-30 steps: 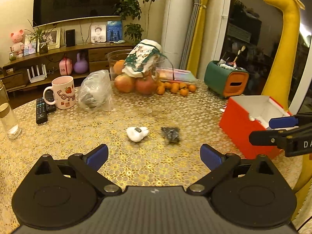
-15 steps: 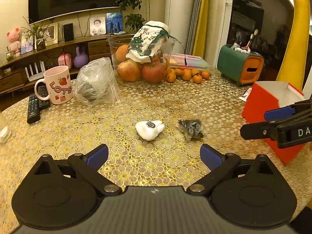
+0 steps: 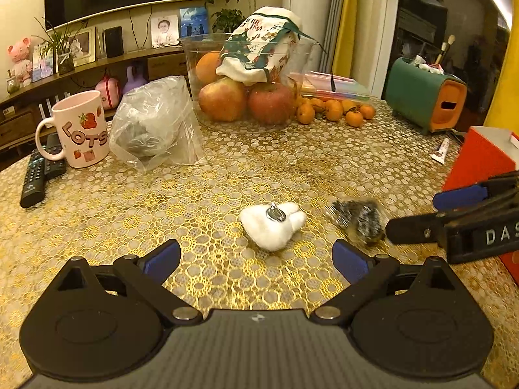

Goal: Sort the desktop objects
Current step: 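Grasp the white bunny toy with the left tool while the right tool grasps the black bagged item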

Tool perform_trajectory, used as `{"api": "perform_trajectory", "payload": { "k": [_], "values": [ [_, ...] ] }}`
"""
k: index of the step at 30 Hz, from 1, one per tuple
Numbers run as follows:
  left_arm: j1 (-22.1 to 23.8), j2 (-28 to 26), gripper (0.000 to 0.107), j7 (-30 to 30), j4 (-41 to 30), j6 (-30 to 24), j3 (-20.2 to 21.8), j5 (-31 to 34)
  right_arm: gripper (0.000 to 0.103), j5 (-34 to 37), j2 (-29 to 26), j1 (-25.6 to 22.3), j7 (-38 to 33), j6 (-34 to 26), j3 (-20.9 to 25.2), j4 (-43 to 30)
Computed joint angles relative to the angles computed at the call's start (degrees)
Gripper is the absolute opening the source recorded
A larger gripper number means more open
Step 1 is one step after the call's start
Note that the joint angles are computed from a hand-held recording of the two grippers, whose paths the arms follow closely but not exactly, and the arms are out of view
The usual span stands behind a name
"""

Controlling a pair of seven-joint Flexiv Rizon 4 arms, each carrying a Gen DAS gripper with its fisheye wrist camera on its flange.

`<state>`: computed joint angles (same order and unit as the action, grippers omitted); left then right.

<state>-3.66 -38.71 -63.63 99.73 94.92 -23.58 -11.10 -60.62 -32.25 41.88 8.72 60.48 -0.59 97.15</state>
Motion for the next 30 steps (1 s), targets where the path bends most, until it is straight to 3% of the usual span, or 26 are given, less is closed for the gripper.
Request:
{"api": "perform_trajectory", "payload": {
  "k": [5, 14, 18, 24, 30],
  "values": [
    [-3.55, -2.72, 0.098, -0.58, -4.59, -1.91, 3.99, -0.66, 0.081, 1.43, -2.46, -0.51, -1.03, 0.75, -0.43, -1.98],
    [-6.71, -6.18, 0.093, -1.17, -10.44, -4.59, 7.19, -2.04, 0.076, 5.37, -5.14, -0.38, -1.49, 1.11, -2.09, -4.94],
    [-8.19, -7.09, 0.092, -0.95, -11.84, -4.93, 8.87, -1.6, 0.066, 7.42, -5.96, -0.5, -1.35, 2.53, -2.39, -5.22],
    [-9.96, -8.07, 0.089, -1.03, -13.54, -5.81, 10.82, -1.25, 0.06, 8.8, -6.47, 0.12, -2.63, 2.39, -3.19, -5.5],
    [-7.78, -8.45, 0.066, 1.94, -12.73, -3.92, 6.94, -0.17, 0.048, 8.19, -6.48, 0.69, -2.85, 2.47, -4.03, -5.42]
  ]
}}
